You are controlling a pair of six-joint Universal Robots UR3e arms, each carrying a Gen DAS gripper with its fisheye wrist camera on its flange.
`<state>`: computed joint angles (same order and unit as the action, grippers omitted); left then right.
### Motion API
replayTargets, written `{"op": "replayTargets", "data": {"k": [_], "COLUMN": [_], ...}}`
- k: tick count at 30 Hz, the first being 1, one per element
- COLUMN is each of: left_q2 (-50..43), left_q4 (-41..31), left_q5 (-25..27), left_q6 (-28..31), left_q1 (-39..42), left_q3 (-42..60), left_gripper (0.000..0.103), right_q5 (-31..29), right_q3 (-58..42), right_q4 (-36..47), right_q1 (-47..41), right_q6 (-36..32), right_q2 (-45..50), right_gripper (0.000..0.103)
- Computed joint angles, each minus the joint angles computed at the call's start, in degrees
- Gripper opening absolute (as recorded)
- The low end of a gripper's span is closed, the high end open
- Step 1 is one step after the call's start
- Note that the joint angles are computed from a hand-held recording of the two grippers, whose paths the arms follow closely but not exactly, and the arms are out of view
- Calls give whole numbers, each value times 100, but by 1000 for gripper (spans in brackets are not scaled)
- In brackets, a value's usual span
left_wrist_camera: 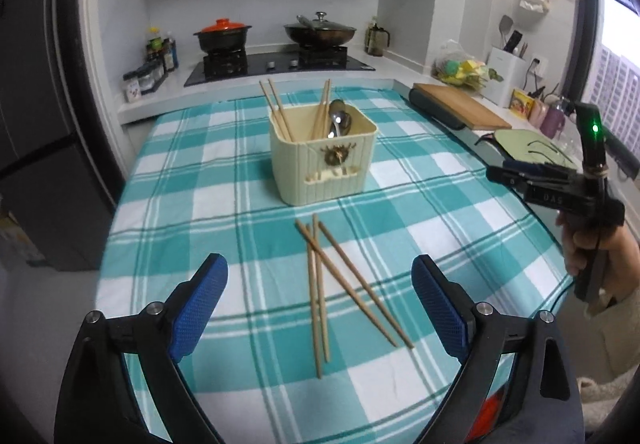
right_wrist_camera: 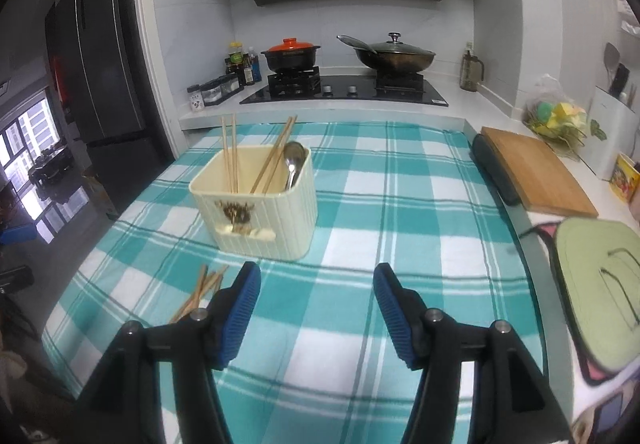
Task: Organize utensils
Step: 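Withdraw both open tools and move them over the remaining chopsticks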
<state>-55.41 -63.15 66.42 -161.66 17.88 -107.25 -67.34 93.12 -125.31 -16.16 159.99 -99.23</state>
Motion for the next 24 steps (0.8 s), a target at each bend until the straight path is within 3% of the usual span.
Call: {"op": "replayTargets", "data": {"k": [4, 10, 15, 21, 24], "left_q2": [677, 1173, 1871, 1718, 1827], "left_q4": [122, 353, -498, -47, -185], "left_q5": [120, 909, 370, 714, 570], "left_q6": [-416, -732, -474, -763, -667], "left_q1": [-219, -864, -23, -148, 183], "left_q3": [-812, -1404, -1426, -1627, -1846], "left_gripper": [94, 94, 94, 94, 94], "right_q5": [-8, -382, -274, 17, 10], "right_q3": [1685, 3155, 3619, 3739, 3775], "right_q4": [-123, -258, -135, 105, 131], "right_q1": [-236, 64, 55, -290, -419], "right_q6": [-51, -294, -409, -361, -353], "right_q2": [-1457, -2985, -3670, -3898, -4003], "right_gripper": [60, 60, 60, 60, 60]}}
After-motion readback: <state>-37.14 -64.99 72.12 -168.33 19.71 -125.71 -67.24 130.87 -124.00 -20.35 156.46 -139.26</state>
